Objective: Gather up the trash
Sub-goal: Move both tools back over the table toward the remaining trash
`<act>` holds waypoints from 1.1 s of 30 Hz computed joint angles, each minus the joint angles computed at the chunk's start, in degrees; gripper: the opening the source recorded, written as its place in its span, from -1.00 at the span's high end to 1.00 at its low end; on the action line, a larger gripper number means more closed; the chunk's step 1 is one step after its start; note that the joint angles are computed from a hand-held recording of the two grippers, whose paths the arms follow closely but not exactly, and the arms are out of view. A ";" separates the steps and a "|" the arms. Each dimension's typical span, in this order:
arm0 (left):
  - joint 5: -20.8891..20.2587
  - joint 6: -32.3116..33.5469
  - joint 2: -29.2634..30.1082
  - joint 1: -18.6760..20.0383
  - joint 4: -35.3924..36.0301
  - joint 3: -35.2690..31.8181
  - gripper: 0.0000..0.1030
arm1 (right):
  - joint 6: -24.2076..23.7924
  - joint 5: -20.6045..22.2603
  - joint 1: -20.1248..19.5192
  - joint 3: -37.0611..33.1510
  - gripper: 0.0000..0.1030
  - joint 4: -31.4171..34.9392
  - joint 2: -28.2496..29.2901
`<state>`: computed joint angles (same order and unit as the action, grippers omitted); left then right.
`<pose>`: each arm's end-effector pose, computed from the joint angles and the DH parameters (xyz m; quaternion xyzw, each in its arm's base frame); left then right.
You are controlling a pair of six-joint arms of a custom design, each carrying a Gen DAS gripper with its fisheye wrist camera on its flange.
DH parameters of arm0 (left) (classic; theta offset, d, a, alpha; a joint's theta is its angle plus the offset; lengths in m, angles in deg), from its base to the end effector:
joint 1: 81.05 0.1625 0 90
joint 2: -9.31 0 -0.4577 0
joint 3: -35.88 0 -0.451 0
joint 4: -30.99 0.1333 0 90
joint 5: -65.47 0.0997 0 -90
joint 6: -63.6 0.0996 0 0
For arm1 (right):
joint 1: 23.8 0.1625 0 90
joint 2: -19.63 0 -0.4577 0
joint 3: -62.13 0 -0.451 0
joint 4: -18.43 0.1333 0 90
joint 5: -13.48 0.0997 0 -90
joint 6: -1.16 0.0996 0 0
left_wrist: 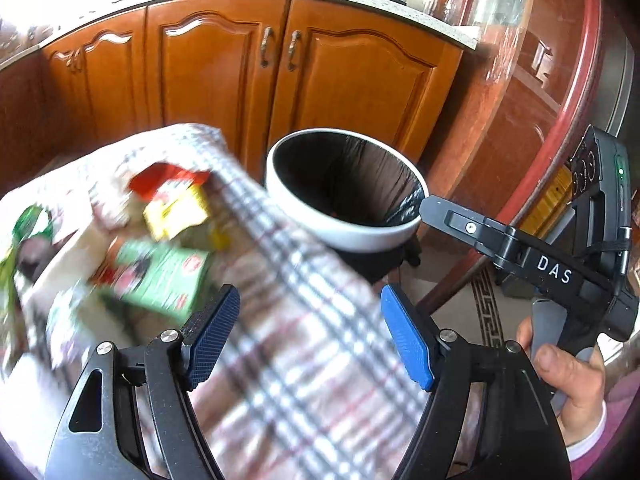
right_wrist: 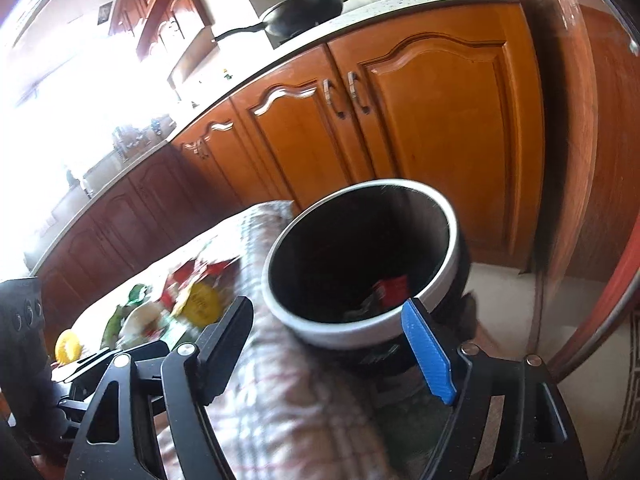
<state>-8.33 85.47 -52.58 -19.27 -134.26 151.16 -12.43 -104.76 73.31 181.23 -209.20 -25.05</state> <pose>-0.1478 -0.6161 0.1525 0.3873 0.8920 -0.1951 0.1277 0.1560 -0.5548 0.0994 0.0226 -0.8355 0.4957 0.2362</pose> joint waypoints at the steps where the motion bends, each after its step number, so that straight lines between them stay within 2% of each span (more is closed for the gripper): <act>1: -0.14 0.05 -0.91 0.35 0.06 0.74 -0.45 | 0.18 0.12 0.36 0.20 -0.53 -0.01 0.38; 11: -0.10 0.34 -9.32 3.59 0.58 6.25 -0.45 | 1.07 0.18 3.70 -0.25 -0.53 2.13 5.01; 18: 1.18 -1.36 -13.88 6.18 -0.97 7.93 -0.45 | -0.25 1.15 5.29 -2.50 -0.53 4.81 7.89; 27: 6.76 -3.54 -14.61 7.26 -4.19 7.07 -0.58 | -3.61 2.49 6.08 -7.66 -0.53 13.55 9.55; 33: 9.95 -4.26 -13.61 8.15 -4.75 5.58 -0.59 | -8.63 1.81 6.31 -12.84 -0.53 20.41 10.85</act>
